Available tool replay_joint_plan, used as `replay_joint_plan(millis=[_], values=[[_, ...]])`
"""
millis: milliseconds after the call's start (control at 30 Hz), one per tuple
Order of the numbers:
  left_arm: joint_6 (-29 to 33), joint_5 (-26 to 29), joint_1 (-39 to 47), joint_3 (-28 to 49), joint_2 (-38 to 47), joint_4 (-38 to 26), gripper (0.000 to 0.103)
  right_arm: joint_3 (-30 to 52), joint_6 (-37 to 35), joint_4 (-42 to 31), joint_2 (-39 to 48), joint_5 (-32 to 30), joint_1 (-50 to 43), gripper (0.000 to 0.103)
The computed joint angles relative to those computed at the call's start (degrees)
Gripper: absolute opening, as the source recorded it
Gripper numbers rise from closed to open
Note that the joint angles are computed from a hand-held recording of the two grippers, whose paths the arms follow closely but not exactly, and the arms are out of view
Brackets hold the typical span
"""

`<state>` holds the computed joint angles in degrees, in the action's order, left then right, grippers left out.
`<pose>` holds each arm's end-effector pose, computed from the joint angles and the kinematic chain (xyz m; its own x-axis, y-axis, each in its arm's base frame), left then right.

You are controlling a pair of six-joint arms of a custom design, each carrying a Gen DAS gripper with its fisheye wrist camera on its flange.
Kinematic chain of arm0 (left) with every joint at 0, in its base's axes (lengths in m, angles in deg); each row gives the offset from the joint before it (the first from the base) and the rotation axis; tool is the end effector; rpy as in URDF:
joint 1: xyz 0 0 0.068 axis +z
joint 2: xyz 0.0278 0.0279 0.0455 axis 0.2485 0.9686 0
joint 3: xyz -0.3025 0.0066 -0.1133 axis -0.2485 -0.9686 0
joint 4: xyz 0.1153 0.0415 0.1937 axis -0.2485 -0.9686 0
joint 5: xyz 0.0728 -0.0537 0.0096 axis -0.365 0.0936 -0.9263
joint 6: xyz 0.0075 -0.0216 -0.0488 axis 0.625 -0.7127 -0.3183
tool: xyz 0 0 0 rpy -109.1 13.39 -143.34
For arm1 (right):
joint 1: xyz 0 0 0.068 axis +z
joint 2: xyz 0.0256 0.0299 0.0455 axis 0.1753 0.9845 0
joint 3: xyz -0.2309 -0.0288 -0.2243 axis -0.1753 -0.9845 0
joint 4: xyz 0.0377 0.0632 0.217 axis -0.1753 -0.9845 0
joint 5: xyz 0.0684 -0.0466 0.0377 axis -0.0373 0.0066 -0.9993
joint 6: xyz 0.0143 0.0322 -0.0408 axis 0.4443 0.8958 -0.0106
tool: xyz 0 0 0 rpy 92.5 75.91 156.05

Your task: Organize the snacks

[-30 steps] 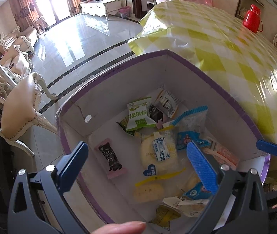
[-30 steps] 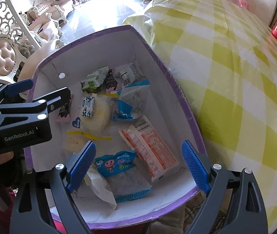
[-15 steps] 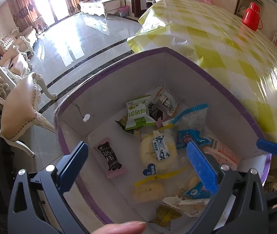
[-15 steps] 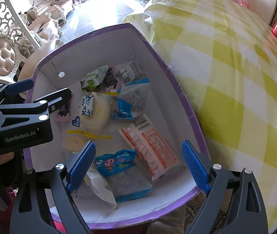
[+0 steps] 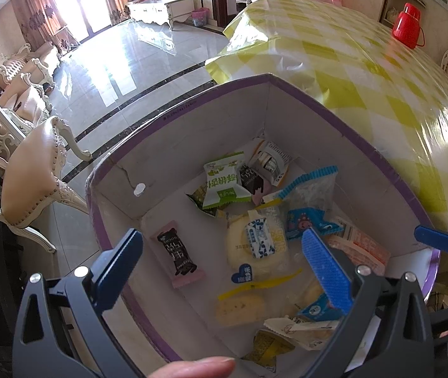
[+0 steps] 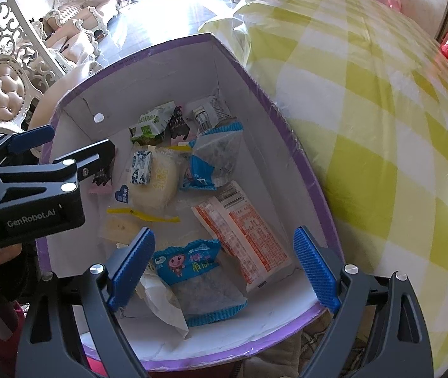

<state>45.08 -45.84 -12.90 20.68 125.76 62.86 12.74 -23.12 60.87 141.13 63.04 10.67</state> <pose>0.2776 -0.1338 0.1726 -0.8728 0.1031 -0.4771 0.0835 0.9946 0.0621 0.2440 0.0091 0.1702 -0.9059 -0.1987 -0.3741 -0.2537 0.9617 0.1034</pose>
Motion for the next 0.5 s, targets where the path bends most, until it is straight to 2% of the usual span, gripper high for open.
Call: replay_joint_plan(millis=[500], values=[[-0.16, -0.16, 1.01, -1.35, 0.17, 2.13, 0.101, 0.25, -0.21, -0.40, 0.34, 0.32, 0.09, 0.087]])
